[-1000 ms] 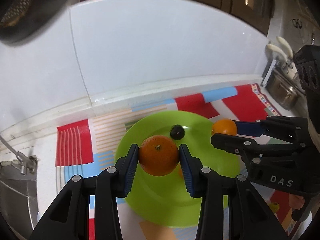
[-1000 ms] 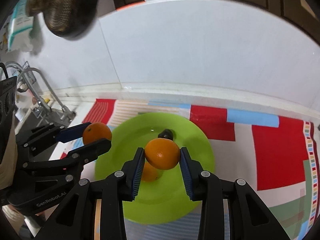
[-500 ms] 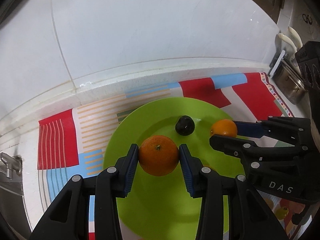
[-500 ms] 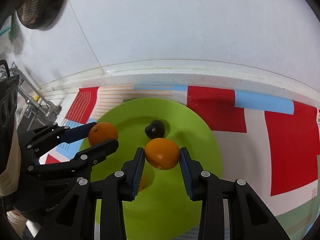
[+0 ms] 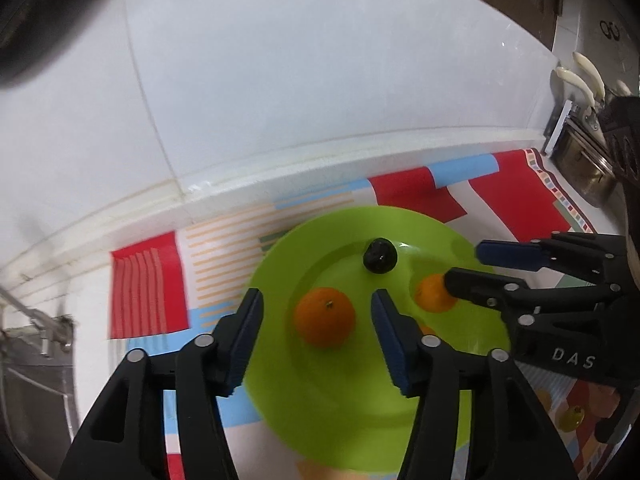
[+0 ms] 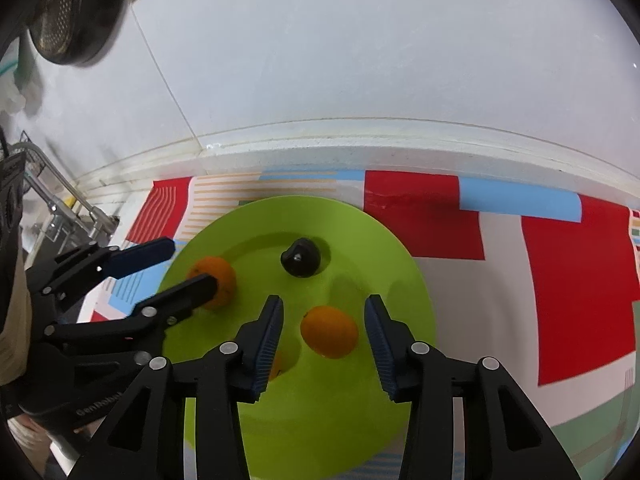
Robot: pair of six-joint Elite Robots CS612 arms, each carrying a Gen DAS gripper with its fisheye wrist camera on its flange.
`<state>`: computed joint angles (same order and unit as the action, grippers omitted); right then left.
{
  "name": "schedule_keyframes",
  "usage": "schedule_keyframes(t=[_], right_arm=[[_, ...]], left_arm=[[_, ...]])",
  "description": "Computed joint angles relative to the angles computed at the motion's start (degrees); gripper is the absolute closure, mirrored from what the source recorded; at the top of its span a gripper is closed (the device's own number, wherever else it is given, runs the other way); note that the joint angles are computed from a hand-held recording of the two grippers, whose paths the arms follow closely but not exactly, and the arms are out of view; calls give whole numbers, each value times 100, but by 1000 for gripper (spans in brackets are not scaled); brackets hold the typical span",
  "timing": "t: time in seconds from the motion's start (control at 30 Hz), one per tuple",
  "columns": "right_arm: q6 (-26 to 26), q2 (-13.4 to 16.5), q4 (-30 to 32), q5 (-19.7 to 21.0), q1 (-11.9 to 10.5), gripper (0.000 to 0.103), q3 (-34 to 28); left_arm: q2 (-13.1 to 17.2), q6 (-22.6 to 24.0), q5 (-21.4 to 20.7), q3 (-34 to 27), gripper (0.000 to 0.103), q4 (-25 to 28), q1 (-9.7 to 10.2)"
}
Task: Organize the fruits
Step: 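Open the left tool on the plate while the right tool releases its orange there, then withdraw both open tools from the plate toward the fruit on the mat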
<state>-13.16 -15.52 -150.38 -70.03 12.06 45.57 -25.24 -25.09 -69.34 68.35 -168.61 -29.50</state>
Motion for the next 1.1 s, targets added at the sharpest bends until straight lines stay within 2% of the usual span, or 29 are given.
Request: schedule_keyframes(t=[0.1, 0.3, 0.37, 0.5, 0.57, 0.87, 1.1], right_arm=[[-12, -198, -391, -72, -11, 60, 386], [72, -587, -1073, 81, -75, 59, 1115], [97, -723, -1352, 72, -95, 51, 1378], [153, -988, -1906, 21, -135, 48, 1900], [224, -1112, -2180, 15, -166, 39, 2153], [386, -1566, -3222, -48, -296, 31, 3149], [323, -1776, -3623, -59, -394, 31, 3690]], left_arm=[[-142, -34, 150, 224, 45, -132, -55], [-423, -32, 511, 683, 32, -502, -238], [-517, -39, 666, 836, 27, -639, -316], [-692, -105, 954, 1126, 20, -890, -458], [-774, -124, 1068, 1276, 15, -1053, -539], [-1020, -322, 1391, 1744, 11, -1357, -865], [-1116, -529, 1646, 1997, 11, -1385, -1096]])
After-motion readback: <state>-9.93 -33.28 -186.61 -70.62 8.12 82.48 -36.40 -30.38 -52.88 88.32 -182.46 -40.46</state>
